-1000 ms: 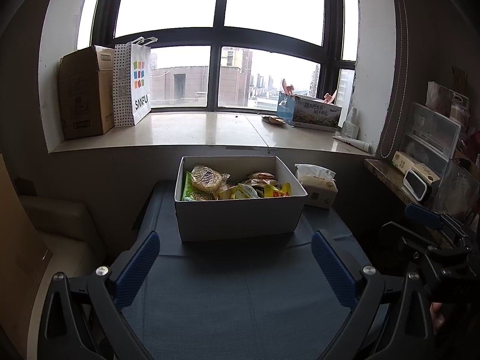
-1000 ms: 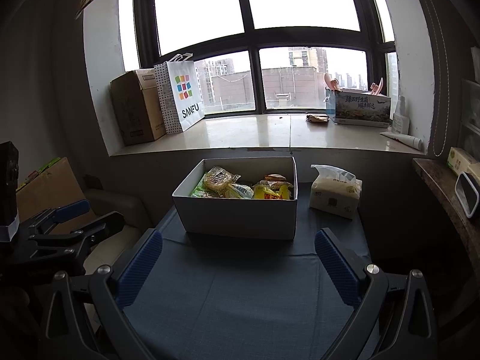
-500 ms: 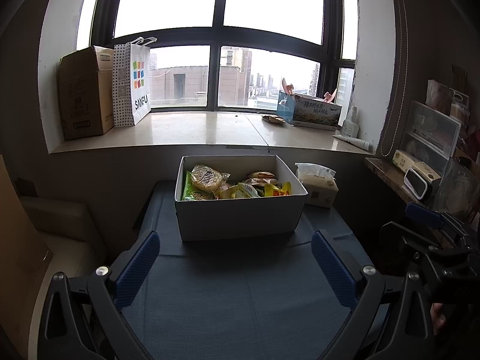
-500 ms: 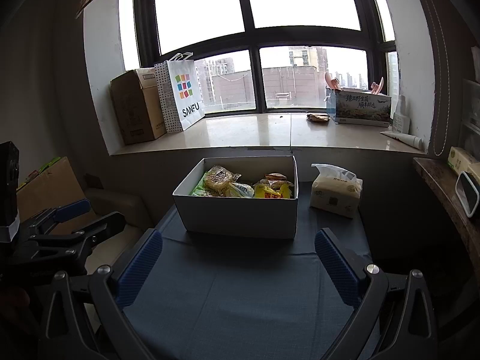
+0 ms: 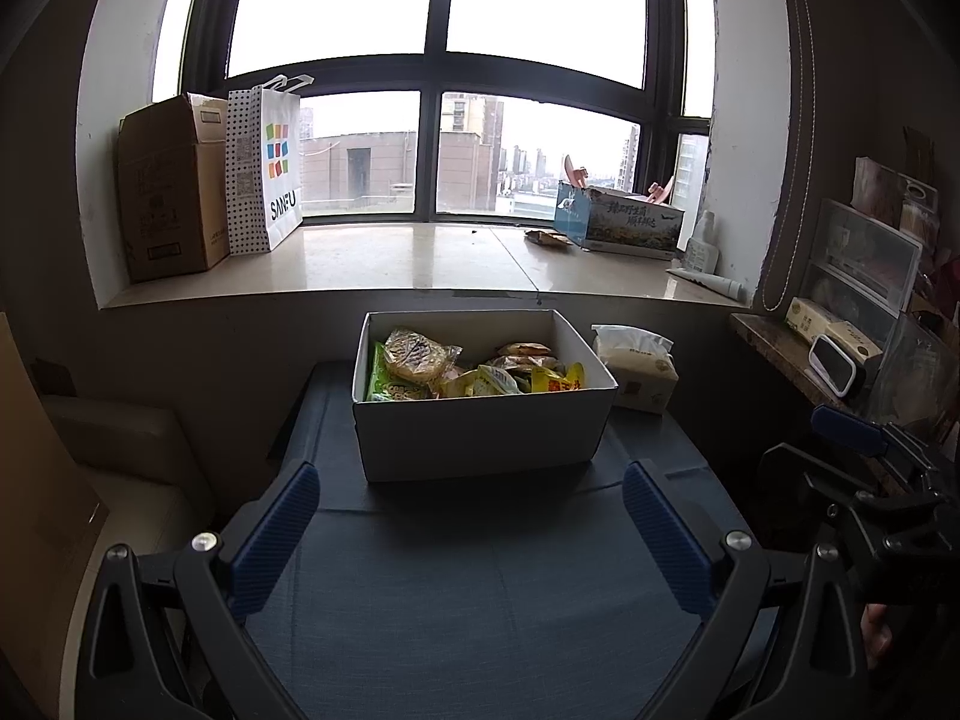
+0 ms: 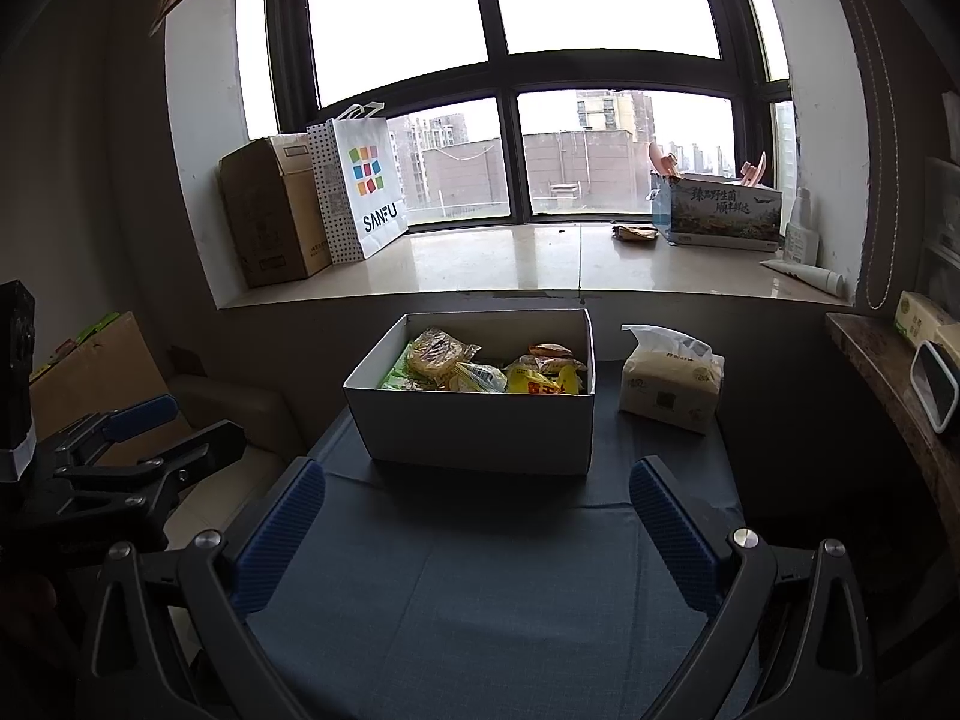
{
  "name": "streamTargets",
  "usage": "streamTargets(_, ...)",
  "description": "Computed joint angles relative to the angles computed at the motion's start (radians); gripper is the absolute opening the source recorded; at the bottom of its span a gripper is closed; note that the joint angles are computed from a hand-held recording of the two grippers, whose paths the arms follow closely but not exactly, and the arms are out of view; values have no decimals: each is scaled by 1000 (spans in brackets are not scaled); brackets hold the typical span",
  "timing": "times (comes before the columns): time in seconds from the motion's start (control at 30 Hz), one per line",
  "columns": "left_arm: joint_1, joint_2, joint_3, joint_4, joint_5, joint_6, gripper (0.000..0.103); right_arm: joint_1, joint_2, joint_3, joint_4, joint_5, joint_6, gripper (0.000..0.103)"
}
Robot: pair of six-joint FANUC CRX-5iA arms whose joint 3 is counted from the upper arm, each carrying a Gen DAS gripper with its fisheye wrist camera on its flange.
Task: Organize snacks
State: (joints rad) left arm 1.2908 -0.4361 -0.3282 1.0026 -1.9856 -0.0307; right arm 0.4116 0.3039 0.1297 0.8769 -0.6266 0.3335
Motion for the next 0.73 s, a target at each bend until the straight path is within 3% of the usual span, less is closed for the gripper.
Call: streamTargets(0.73,3,11,4,0,-12,0,103,7,5,7,0,-14,0,103)
